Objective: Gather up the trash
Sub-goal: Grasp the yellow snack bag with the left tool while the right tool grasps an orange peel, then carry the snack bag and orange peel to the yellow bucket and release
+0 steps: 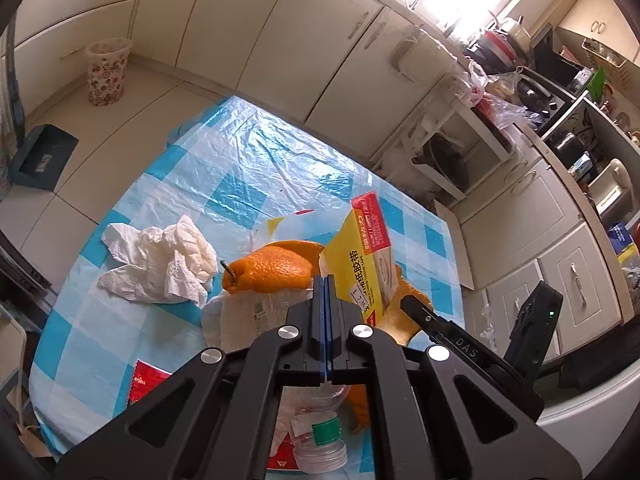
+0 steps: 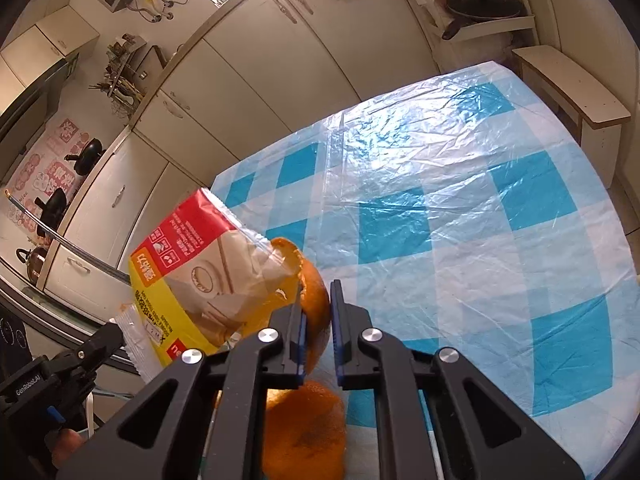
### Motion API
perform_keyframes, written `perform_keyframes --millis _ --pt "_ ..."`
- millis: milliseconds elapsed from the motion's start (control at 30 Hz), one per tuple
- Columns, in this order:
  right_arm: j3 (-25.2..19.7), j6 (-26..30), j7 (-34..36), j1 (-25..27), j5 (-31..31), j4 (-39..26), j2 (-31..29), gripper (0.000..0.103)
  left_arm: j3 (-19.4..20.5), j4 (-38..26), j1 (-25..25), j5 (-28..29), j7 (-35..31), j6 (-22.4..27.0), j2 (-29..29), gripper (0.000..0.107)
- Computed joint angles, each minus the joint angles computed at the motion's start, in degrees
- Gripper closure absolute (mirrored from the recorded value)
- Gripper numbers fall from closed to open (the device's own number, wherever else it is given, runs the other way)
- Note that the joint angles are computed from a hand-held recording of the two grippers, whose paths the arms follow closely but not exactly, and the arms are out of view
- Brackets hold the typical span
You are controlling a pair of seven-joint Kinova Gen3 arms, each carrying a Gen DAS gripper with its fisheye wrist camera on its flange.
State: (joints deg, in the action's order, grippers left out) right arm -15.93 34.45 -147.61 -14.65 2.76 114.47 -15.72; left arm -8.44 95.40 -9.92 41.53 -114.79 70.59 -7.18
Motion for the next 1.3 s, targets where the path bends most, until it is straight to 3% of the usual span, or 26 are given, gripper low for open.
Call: perform_keyframes --millis 167,333,467,667,867,967,1000,1233,1300 --pt "-0.2 2.8 -0.6 2.2 1.2 0.9 -3.5 0.092 -2.7 -1.3 -0.3 8.3 -6.9 8.1 1.2 0.107" --pt "0.8 7.9 0.1 5.1 1.7 1.6 -9.0 0.092 -0.6 -1.5 0.0 12.2 -11.1 12.3 0.1 0.107" --pt "2.7 12.5 1.9 8.0 1.3 2.9 -15.2 0.092 2.0 -0.7 3.2 12.5 -11.5 12.0 -1.7 0.107" --pt "5.3 22.5 6.3 14.4 2.7 3.4 -23.1 0.092 6.7 0.2 9.8 11.2 -8.3 8.7 -3.1 0.107" --pt "9.3 29.8 12.5 17.8 4.7 4.4 -24.3 0.091 10.9 0.7 17.0 11.0 -3.2 4.1 -2.7 0.107" --pt "13.1 31.8 16.0 17.7 3.7 5.6 -23.2 0.083 13.2 1.0 20.4 11.3 -0.7 1.1 -2.1 0.107" --pt "14.3 31.8 17.0 17.7 3.1 5.9 -22.9 0.075 14.0 1.1 21.5 11.2 0.1 0.0 -1.8 0.107" --pt "16.3 30.8 19.2 22.9 3.9 5.4 -28.3 0.055 20.8 1.2 30.1 7.1 6.8 -9.1 3.6 0.107" --pt "16.5 30.3 18.8 25.2 4.5 4.9 -30.3 0.053 22.2 1.1 32.3 5.0 8.5 -11.2 5.3 0.107"
